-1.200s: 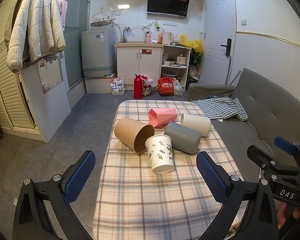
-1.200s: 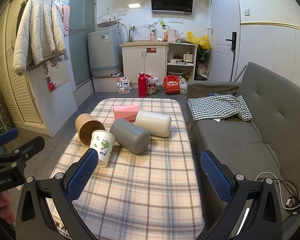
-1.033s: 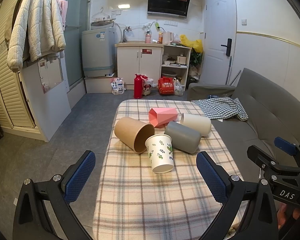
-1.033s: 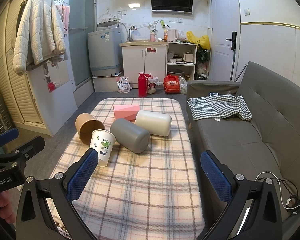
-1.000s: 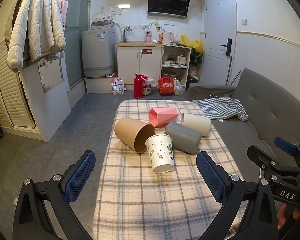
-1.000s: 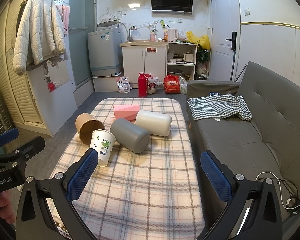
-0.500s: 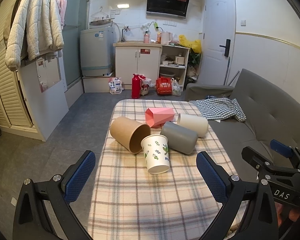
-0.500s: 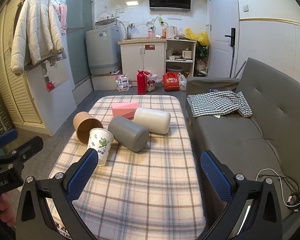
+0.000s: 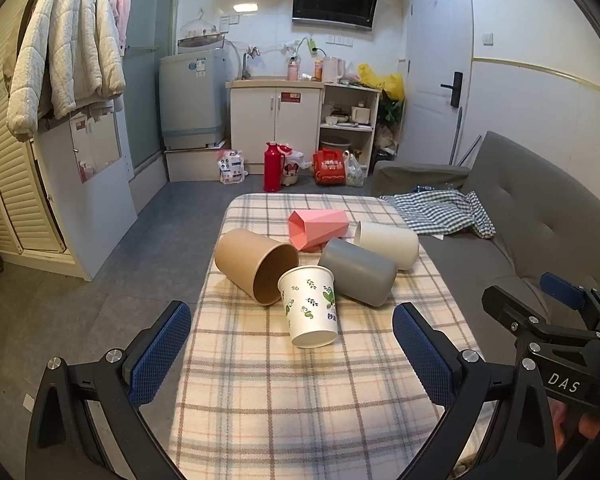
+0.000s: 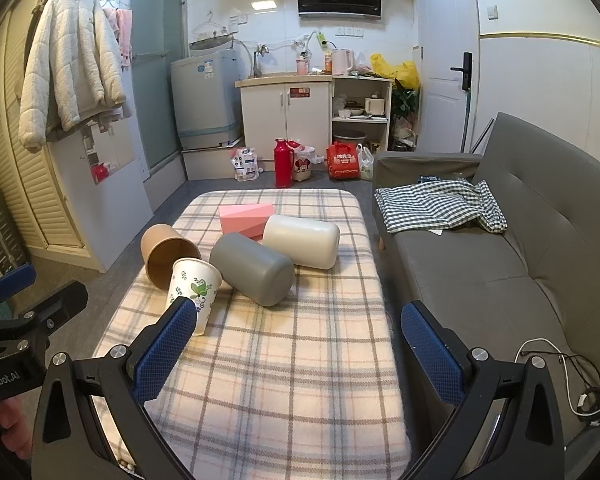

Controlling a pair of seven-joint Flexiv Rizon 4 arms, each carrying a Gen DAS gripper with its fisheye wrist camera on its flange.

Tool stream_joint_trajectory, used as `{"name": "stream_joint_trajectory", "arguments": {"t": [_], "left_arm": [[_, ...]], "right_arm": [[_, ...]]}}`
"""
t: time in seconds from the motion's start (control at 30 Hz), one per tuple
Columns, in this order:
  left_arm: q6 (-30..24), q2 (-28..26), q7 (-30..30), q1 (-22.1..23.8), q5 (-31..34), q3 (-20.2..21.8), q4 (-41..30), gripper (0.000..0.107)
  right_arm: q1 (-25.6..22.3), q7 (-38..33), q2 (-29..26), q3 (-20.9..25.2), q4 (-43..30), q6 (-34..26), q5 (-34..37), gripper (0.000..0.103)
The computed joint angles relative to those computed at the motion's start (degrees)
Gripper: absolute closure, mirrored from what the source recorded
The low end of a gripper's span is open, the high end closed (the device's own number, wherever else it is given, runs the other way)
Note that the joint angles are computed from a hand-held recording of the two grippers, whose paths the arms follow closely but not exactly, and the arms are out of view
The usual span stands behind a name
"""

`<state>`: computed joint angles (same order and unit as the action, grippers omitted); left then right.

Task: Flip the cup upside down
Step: 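Move the right tool toward the white leaf-print paper cup, then close the right gripper around the white paper cup's body, then lift the white cup with the right gripper and rotate it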

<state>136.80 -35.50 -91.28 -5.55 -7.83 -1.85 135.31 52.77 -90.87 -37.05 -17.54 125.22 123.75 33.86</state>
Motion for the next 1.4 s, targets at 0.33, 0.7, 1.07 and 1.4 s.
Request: {"name": "stream_joint_trajectory", "arguments": {"t": [0.33, 0.7, 1.07, 1.4], "left_arm": [[-9.3, -4.0, 3.2, -2.3, -4.0, -0.3, -7.9, 0.004], [-21.4, -13.9, 7.0, -7.3, -11.3, 3.2, -21.1, 0.007], [-26.9, -14.4, 7.6, -9.9, -12.5, 5.5, -21.9, 0.046], [-24.8, -10.3, 4.7, -11.4, -10.1, 3.5, -13.9, 0.046]], "right_arm": [[-6.0, 3.4, -3.8, 1.3, -3.6, -4.0, -5.8, 0.0], [-13.5, 12.8, -9.4, 2.1, -9.1, -10.6, -17.8, 0.0], [-16.8, 18.4, -10.8, 3.1, -9.1, -11.8, -24.3, 0.0], [-14.5, 17.0, -7.4, 2.7, -2.6, -6.8, -21.8, 0.0]]}}
